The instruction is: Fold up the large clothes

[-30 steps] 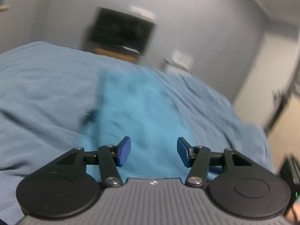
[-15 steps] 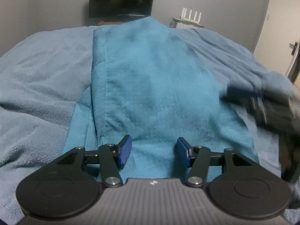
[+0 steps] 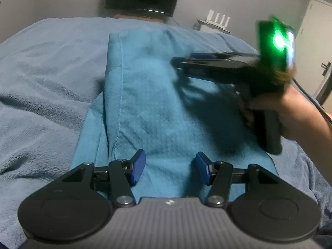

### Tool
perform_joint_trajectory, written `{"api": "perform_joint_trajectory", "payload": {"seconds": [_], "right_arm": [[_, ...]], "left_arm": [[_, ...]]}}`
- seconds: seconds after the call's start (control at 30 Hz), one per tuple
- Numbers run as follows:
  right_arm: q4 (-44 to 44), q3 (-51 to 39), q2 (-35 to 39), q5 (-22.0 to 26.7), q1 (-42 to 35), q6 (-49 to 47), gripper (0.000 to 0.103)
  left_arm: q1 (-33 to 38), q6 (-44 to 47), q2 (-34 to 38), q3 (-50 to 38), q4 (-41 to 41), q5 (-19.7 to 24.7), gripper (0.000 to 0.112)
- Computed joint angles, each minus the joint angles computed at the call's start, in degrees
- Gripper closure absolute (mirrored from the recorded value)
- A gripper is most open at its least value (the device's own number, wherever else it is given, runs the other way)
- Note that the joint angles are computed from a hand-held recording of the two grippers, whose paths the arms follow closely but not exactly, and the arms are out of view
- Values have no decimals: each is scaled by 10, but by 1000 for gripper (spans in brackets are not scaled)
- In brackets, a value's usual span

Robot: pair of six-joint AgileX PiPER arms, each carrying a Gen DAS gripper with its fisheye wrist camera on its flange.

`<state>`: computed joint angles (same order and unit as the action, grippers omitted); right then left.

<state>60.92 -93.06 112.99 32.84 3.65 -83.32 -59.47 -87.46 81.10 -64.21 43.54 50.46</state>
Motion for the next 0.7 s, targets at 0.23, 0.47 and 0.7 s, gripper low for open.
{"api": "perform_joint_trajectory", "payload": {"seconds": [0.23, 0.47, 0.7], "right_arm": [[-262, -192, 109, 31, 83, 236, 66], [-154, -310, 161, 159, 25, 278, 47], [-85, -391, 198, 309, -129, 390, 18]], "left_arm": [[24, 1, -15, 19, -12, -21, 59], [37, 16, -14, 20, -23, -41, 59], [37, 24, -5, 9, -26, -32, 59]]}}
